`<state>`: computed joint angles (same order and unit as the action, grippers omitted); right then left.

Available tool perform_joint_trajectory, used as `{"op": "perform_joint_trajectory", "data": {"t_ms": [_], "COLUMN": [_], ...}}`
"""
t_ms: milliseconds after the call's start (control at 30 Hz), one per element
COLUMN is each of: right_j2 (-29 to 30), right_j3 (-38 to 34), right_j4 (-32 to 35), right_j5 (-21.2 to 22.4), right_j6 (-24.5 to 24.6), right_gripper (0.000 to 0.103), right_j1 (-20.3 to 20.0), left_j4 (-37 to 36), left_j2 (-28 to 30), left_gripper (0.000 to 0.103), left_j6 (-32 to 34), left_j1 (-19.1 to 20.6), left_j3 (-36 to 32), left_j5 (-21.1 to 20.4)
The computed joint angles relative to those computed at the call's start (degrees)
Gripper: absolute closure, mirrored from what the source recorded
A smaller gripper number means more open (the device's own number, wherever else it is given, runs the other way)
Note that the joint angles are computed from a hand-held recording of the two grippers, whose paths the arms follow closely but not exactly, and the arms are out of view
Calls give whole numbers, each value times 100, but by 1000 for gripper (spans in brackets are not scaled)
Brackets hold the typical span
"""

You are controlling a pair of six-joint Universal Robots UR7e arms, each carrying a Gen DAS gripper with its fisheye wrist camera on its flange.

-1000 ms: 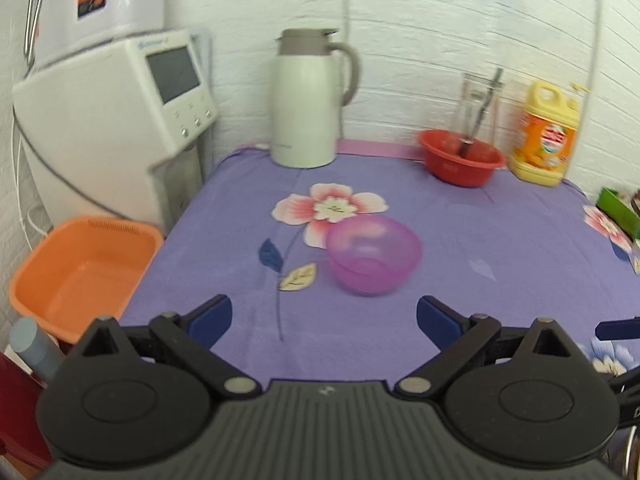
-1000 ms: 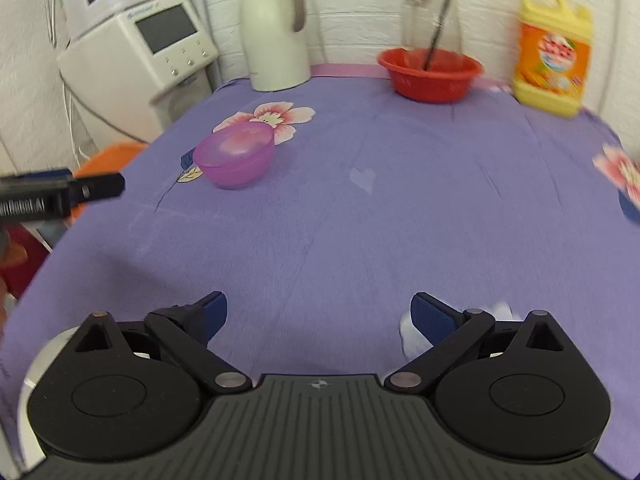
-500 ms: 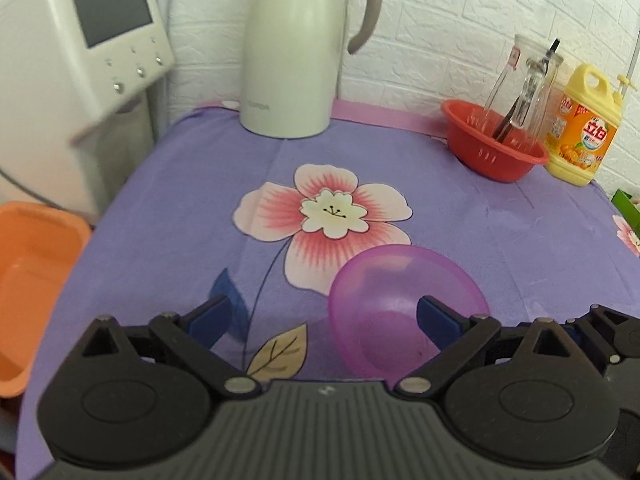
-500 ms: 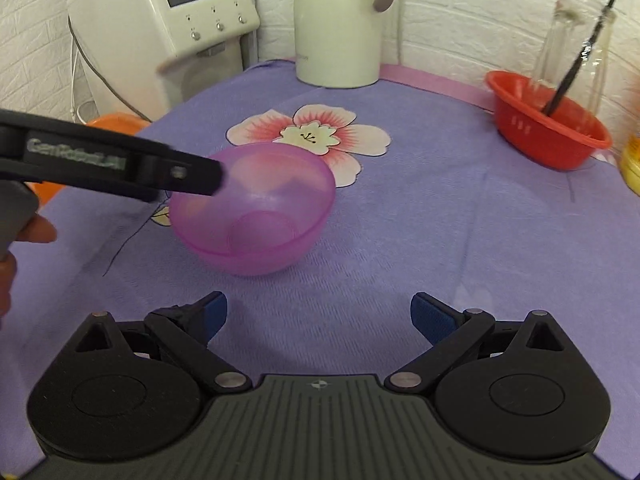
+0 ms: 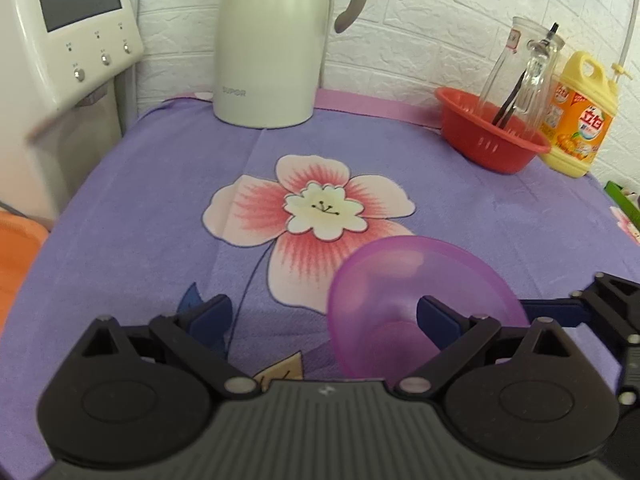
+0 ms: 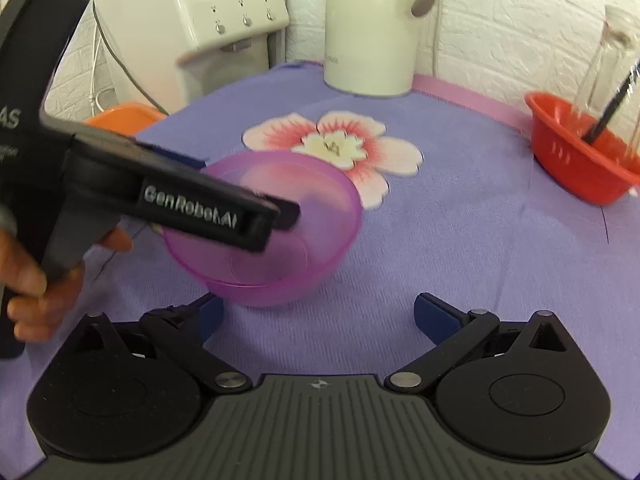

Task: Organize plates and bowls
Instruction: 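Lift the pink bowl with the left tool toward the bowl stack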

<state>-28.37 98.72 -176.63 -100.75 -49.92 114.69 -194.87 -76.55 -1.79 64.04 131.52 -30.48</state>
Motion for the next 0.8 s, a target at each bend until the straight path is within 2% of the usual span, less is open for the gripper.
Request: {"op": "perform_joint_trajectory", "data": {"t_ms": [100,167,233,367,400,533,600,733,800], "right_j2": [141,216,285,366,382,401,389,252,119], "right_j3": [-128,-197,-261,-306,-319,-322,-235,14,131], "right_j4": [5,-27,-63,-172,-183,-296,-579,-1081,-1129], "right_j5": [104,153,230,376,442,495,516,631,691], "right_j6": [-7,25,-5,-87,-123,-297,-423,-698,-678], "right_gripper": [0,0,0,0,0,0,0,0,0], "right_j1": [4,12,6,-17,-29,8,28,53,60], "left_j4": [-248,-425,-444,-580,-540,-527,-604,-698,-606], "left_j2": [121,177,194,276,253,233,217,122,34], "left_gripper": [8,22,25,45,47,48,48,49,49], "left_j6": [359,607,666,964,966,854,857,819,678], "left_j1": [63,110,142,211,229,187,99,-187,-400], "left_j3": [-72,-126,-173,-271,-276,-264,-231,-125,-31], "left_j5": [-128,-243,-298,-464,-570,-633,-578,-470,-328]}}
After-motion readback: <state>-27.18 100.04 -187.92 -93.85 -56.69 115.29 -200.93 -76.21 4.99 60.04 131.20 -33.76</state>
